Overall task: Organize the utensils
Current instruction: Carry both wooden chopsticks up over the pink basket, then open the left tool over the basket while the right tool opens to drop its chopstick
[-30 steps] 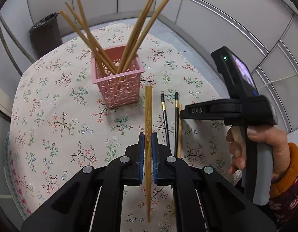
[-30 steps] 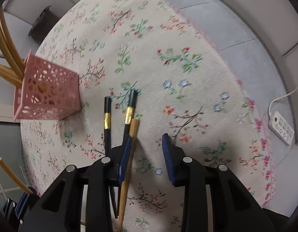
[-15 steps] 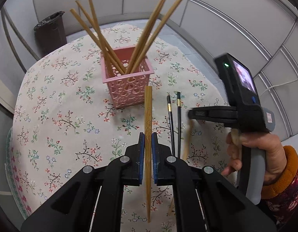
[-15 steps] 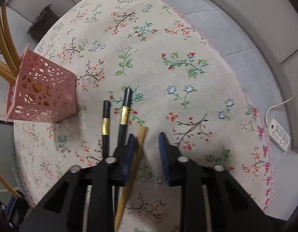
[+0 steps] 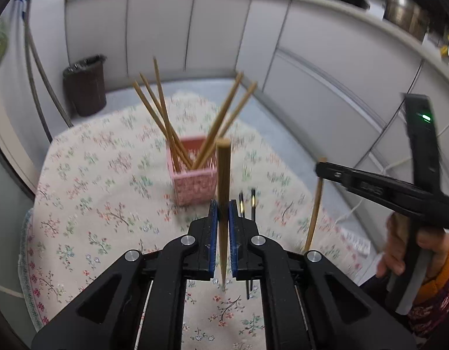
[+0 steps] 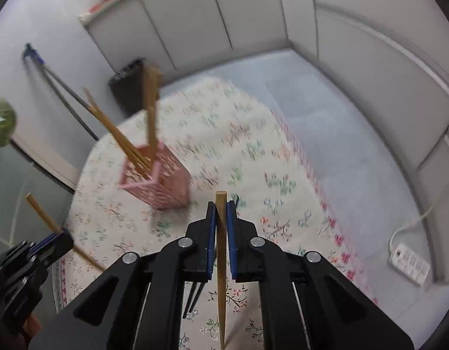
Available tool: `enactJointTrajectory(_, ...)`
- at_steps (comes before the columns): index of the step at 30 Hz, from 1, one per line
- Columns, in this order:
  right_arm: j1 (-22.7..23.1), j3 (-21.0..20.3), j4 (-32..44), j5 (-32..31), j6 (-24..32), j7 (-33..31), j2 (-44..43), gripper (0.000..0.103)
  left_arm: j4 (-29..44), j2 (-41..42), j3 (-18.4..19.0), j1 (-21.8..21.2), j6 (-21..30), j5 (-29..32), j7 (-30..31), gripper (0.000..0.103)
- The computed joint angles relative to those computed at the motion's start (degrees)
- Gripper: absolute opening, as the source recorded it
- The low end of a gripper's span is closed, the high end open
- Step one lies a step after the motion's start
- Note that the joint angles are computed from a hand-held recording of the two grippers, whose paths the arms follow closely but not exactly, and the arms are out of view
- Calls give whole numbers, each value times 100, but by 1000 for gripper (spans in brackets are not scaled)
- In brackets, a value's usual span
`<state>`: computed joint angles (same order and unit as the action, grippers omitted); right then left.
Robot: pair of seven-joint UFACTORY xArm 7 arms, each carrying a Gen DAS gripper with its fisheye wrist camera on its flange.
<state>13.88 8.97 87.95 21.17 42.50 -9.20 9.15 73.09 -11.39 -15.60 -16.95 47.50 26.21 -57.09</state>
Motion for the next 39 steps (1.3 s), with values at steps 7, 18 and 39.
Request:
enactJointTrajectory(7,-118,-84,73,971,-358,-848,-665,8,505,-123,-216,240,75,857,-575,7)
enactJointTrajectory(18,-141,85,2392,1116,-497,-340,473,8,2163,907,118,103,396,2025,-794,7)
enactJointTrajectory(39,451,327,3903,-102,-179,468,1883,8,1068,298,418,588,-280,1559,-1442,37)
